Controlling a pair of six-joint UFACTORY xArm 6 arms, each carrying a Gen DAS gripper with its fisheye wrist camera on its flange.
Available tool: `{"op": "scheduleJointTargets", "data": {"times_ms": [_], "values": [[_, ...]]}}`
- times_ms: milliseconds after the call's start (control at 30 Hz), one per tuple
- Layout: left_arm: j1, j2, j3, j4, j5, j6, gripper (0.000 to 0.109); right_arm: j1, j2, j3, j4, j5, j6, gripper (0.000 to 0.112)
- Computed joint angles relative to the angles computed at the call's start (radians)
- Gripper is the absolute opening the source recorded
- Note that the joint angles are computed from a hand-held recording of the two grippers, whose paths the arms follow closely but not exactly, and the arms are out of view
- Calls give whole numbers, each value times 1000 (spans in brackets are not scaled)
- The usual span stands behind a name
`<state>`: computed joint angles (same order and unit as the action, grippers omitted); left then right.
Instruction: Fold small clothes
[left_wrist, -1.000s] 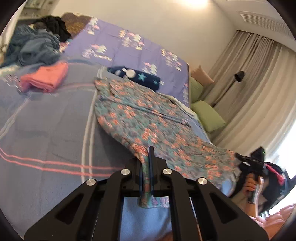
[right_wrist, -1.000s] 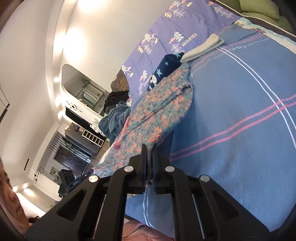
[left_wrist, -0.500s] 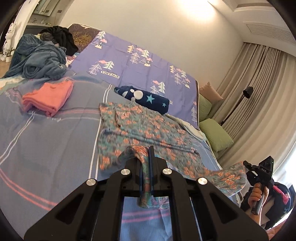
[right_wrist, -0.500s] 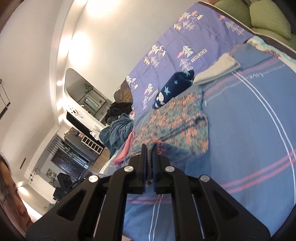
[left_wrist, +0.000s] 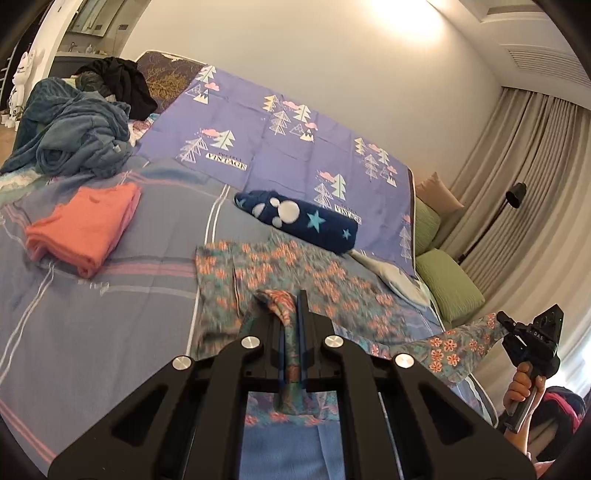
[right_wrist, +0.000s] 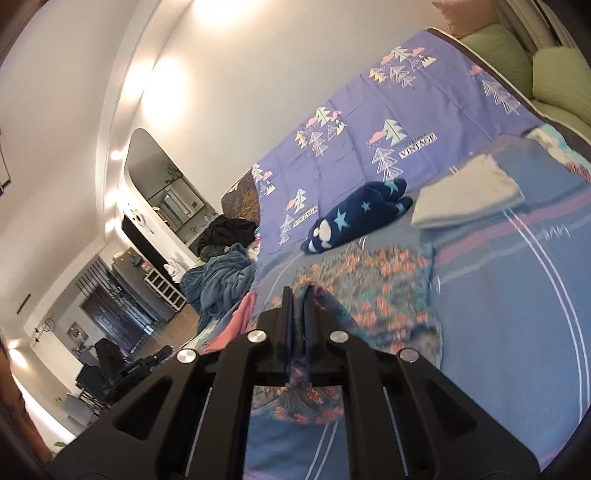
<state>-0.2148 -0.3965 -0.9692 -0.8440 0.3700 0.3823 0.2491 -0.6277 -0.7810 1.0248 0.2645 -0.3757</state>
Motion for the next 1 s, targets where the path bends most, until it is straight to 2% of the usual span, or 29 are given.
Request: {"op": "scheduleJointTargets", "data": {"times_ms": [133, 300, 400, 500, 633, 733, 833, 1000], "values": [[35, 125, -140, -37, 32, 13, 5, -32, 146, -118, -17, -16, 10, 5], [65, 316, -342, 40, 68, -84, 5, -86, 360, -297, -73, 7, 46, 5], [75, 441, -477, 87, 93, -136, 5, -117, 514, -426, -222, 35, 143, 5], [82, 593, -644, 191, 132, -230, 5, -141, 652, -542, -338, 49, 242, 5], [89, 796, -877, 310, 228, -344, 5, -165, 809, -676, -509, 68, 390, 5], [92, 955, -1067, 392, 308, -423, 5, -176, 939, -797, -657, 120, 510, 5], [96, 1060, -1192, 425, 372, -476, 5, -175, 1012, -871, -754, 158, 578, 5], [105, 1100, -1225, 409, 407, -486, 5, -180, 1069, -955, -808, 220, 608, 7]]}}
